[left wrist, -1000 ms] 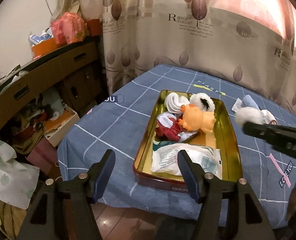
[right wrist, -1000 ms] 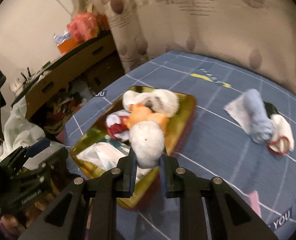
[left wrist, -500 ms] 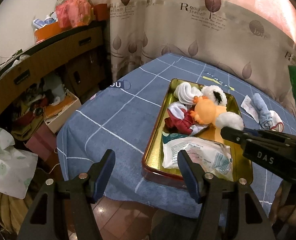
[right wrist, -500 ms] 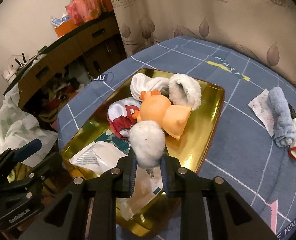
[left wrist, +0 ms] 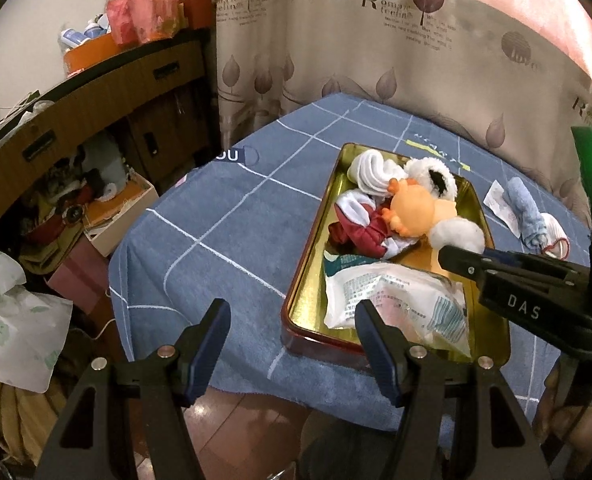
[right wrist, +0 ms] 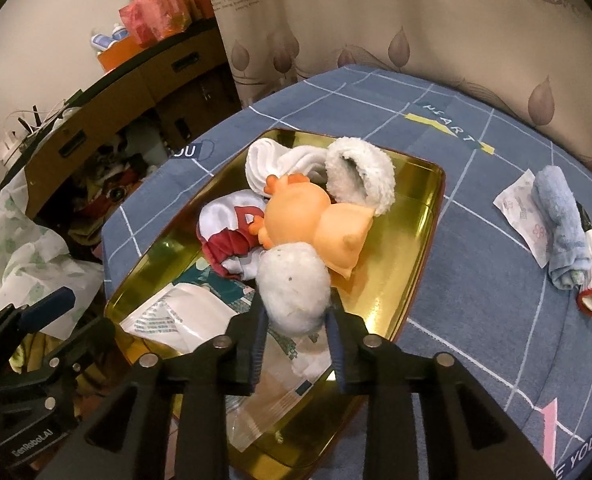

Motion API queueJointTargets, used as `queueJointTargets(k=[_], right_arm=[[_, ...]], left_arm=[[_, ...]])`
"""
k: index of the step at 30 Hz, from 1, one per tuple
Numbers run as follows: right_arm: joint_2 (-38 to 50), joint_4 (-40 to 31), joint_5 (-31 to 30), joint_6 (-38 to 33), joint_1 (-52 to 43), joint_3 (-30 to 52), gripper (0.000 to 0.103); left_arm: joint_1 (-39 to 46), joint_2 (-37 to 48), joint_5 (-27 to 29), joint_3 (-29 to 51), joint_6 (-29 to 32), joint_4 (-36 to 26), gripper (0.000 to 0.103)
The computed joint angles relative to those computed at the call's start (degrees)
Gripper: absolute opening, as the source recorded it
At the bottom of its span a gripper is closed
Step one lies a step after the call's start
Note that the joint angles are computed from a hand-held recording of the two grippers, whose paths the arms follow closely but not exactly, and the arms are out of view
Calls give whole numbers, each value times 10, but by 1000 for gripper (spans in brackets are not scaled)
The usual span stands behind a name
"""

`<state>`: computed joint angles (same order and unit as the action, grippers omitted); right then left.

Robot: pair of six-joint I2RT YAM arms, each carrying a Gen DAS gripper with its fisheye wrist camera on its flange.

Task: Organize soft objects
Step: 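Carry the small white ball into the gold tin and open the right gripper, then move the left gripper toward the light blue towel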

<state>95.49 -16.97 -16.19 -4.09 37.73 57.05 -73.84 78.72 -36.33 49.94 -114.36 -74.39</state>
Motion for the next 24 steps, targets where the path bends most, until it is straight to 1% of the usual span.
queueJointTargets(k=[1, 7, 11, 13, 14, 16, 18, 23, 24], right_arm=[[1, 0, -2, 1, 0, 0, 32], [-13, 8, -14, 6, -11, -13, 39], [-67, 41, -45, 21, -48, -61, 47], [-96, 54, -51, 21, -74, -89, 52], [-113, 62, -47, 18, -94, -109, 54], [-133, 72, -43, 10, -132, -137, 65], [-140, 84, -26, -16, -188, -162, 65], [-103, 100, 8, -75, -333, -162, 66], [-92, 108, 27, -89, -358, -157, 71]], left_arm=[[2, 0, 2, 0, 3, 2, 66], [2, 1, -3, -2, -1, 0, 66], [-1, 3, -9, 0, -5, -4, 66], [-3, 5, -9, 3, -8, -9, 66], [-4, 7, -9, 4, -9, -11, 66], [-4, 11, -9, 7, -8, -11, 66], [-7, 14, -7, 10, -10, -13, 66], [-13, 31, -11, 26, -15, -29, 66], [-14, 36, -11, 31, -15, -32, 66]])
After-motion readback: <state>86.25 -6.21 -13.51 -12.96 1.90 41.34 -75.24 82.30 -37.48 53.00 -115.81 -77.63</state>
